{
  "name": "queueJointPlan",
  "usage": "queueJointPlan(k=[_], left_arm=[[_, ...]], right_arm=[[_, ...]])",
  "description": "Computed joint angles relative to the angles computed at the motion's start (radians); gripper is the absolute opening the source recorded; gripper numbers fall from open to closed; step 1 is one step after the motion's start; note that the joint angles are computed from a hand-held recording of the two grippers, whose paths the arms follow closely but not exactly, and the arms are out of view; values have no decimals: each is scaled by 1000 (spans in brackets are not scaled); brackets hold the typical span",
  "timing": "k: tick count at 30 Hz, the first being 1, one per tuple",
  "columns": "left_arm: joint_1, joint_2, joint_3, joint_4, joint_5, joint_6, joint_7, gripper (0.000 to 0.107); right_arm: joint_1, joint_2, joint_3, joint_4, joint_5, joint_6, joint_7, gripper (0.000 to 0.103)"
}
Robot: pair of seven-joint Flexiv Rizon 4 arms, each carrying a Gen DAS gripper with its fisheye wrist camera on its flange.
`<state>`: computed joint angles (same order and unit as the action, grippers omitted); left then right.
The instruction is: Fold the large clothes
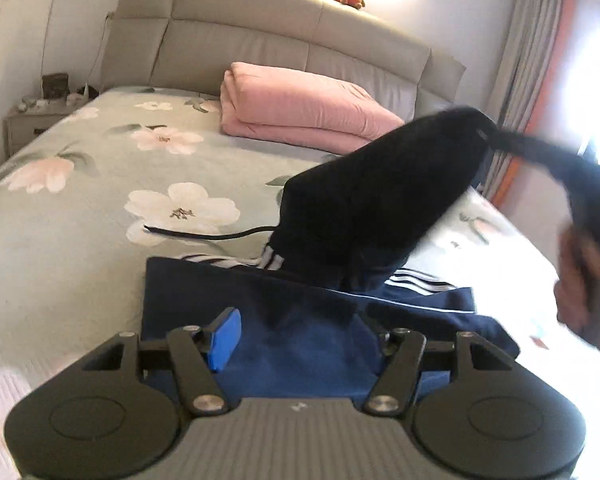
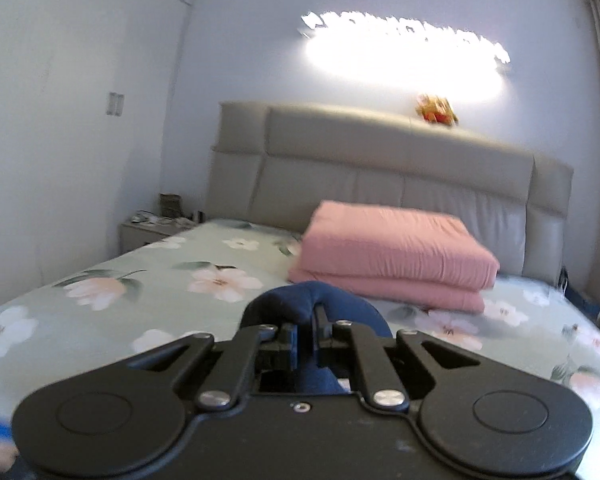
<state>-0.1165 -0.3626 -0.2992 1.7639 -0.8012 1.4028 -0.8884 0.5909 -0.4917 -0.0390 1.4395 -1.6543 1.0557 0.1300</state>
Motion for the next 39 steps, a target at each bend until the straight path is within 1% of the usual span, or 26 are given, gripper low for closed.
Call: queueJointPlan(k=[4, 6, 7, 8, 10, 11, 13, 14, 15, 17, 18, 20, 21, 22, 24, 26, 27, 28, 29, 31, 32, 33, 34, 37, 38, 39], left_arm=[[-23, 39, 23, 36, 33, -9, -29, 64], [-35, 57, 37, 54, 53, -26, -38, 66], [-43, 63, 53, 58, 75, -42, -50, 69], [-57, 63, 79, 55, 119, -60, -78, 72], [-77, 57, 121, 42, 207, -97, -123, 72], [-74, 48, 128, 25, 235, -128, -128, 72], [-58, 23, 120, -15, 246, -174, -123, 72], [-54, 7, 117, -41, 250, -199, -129, 72], [-51, -11, 113, -71, 250, -217, -138, 72], [-42, -67, 82, -146, 214, -241, -154, 74], [-46, -97, 79, -191, 212, -271, -181, 75], [-59, -157, 83, -293, 232, -359, -245, 75], [-64, -184, 81, -335, 239, -389, -265, 74], [-69, -203, 75, -362, 240, -396, -276, 74], [-72, -229, 67, -386, 231, -401, -305, 74], [-57, -238, 53, -384, 204, -420, -324, 74], [-48, -235, 48, -373, 191, -427, -326, 74], [-41, -237, 47, -373, 185, -433, -325, 74], [-31, -228, 44, -355, 174, -428, -314, 74], [-24, -211, 59, -335, 178, -425, -316, 74], [-18, -200, 63, -319, 175, -417, -310, 74], [-12, -191, 63, -306, 169, -409, -305, 74], [-4, -181, 66, -296, 163, -406, -300, 74], [33, -130, 51, -235, 101, -362, -251, 73], [42, -114, 46, -213, 68, -337, -237, 73], [49, -94, 40, -180, 27, -295, -223, 73]], right_arm=[[38, 93, 64, 146, -20, -69, -16, 8], [52, 110, 110, 203, 56, -91, -75, 10], [57, 111, 133, 229, 120, -92, -115, 17], [60, 107, 161, 254, 221, -89, -193, 32], [68, 113, 198, 300, 384, -81, -303, 35], [73, 129, 209, 331, 440, -80, -323, 35], [86, 163, 204, 371, 488, -93, -309, 44], [85, 181, 198, 385, 504, -104, -289, 62], [85, 194, 190, 397, 503, -112, -252, 73], [68, 200, 174, 397, 514, -124, -181, 73], [55, 194, 169, 390, 540, -125, -149, 73], [15, 165, 163, 367, 623, -70, -123, 71], [-2, 149, 150, 361, 640, -17, -87, 62], [-13, 133, 129, 358, 640, 41, -26, 60], [-40, 112, 104, 373, 663, 191, 67, 60], [-42, 84, 67, 377, 684, 339, 160, 60], [-29, 82, 53, 380, 696, 372, 180, 61], [-23, 70, 53, 371, 723, 379, 165, 66], [-17, 61, 63, 358, 768, 365, 120, 67], [12, 32, 22, 330, 746, 405, 103, 67], [22, 19, 35, 299, 769, 366, 41, 53], [47, 11, 19, 279, 761, 348, 13, 17], [69, 5, 3, 261, 746, 346, -7, 9], [122, -28, -28, 181, 703, 336, -68, 10], [123, -47, 0, 143, 721, 344, -130, 10], [107, -82, 59, 92, 769, 334, -222, 10]])
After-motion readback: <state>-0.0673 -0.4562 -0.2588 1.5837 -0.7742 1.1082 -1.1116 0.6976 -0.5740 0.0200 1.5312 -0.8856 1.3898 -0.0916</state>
